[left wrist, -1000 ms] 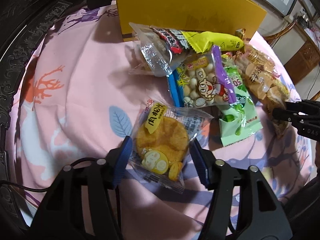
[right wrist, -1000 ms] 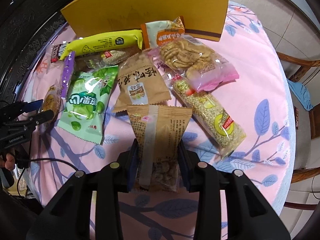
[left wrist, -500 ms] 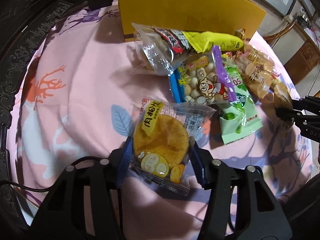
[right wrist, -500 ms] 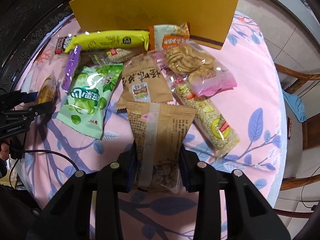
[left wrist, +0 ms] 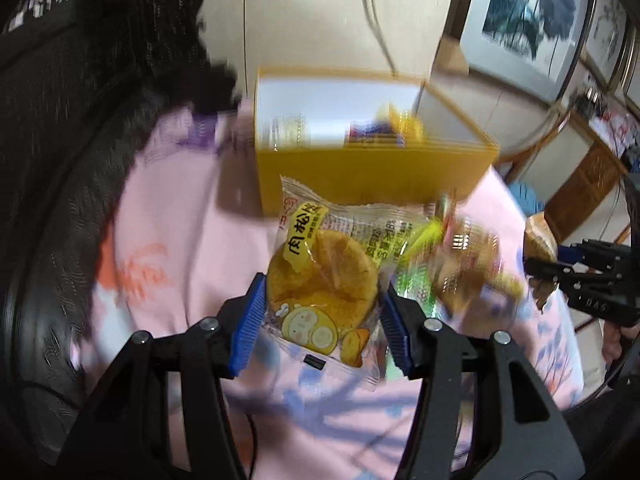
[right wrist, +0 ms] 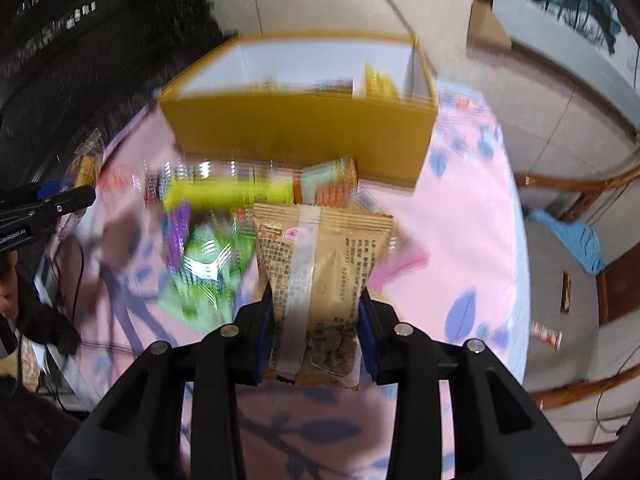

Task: Organize snacks
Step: 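Carry both packs over the yellow box and open both grippers to drop them, then move both tools back toward the snack pile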

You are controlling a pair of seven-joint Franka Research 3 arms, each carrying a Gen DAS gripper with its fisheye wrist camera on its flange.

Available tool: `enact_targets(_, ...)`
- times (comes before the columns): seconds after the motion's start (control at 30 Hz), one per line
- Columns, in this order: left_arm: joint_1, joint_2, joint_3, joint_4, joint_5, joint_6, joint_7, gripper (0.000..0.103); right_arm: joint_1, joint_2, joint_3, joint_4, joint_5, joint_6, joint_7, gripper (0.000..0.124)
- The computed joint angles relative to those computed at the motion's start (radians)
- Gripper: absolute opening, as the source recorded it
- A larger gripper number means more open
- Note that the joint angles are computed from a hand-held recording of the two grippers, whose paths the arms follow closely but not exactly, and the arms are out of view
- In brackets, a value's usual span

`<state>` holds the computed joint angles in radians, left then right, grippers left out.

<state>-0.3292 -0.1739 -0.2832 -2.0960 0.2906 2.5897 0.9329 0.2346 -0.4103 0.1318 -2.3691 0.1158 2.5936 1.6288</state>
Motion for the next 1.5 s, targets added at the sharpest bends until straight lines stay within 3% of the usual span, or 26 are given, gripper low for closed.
enact_targets(0.13,0.017,0.092,0.001,0.145,0.053,0.054,-0.008,0.055,-0.017,0.071,-0.001,0.101,-0.015,0.085,0.013,0.037)
enact_targets(0.33,0.007,0.265,0.016,0.394,0.163,0.047,-0.063,0.056,-0.046,0.238,-0.002,0.311,-0.085,0.182,0.066,0.037)
enact_targets(0.7,-0.071,0.575,0.091,0.809,0.187,-0.111,-0.027,0.057,0.021,0.498,-0.067,0.607,-0.173,0.144,0.101,0.039)
enact_targets(0.73,-0.083,0.590,0.102,0.833,0.195,-0.132,-0.037,0.073,0.028,0.511,-0.075,0.622,-0.182,0.135,0.106,0.041)
enact_targets(0.8,-0.114,0.623,0.130,0.901,0.220,-0.199,-0.083,0.095,0.065,0.529,-0.113,0.652,-0.338,0.108,0.228,0.071)
enact_targets(0.83,-0.121,0.624,0.139,0.908,0.232,-0.200,-0.105,0.096,0.079,0.524,-0.128,0.644,-0.413,0.128,0.285,0.077)
enact_targets(0.9,-0.113,0.617,0.135,0.901,0.224,-0.179,-0.112,0.096,0.077,0.513,-0.129,0.629,-0.437,0.162,0.294,0.094)
enact_targets(1.27,-0.101,0.516,0.110,0.776,0.221,-0.141,-0.123,0.098,0.046,0.410,-0.093,0.524,-0.385,0.171,0.242,0.099)
enact_targets(1.5,-0.078,0.326,0.065,0.494,0.243,-0.126,-0.141,0.101,0.009,0.254,-0.055,0.314,-0.268,0.142,0.166,0.102)
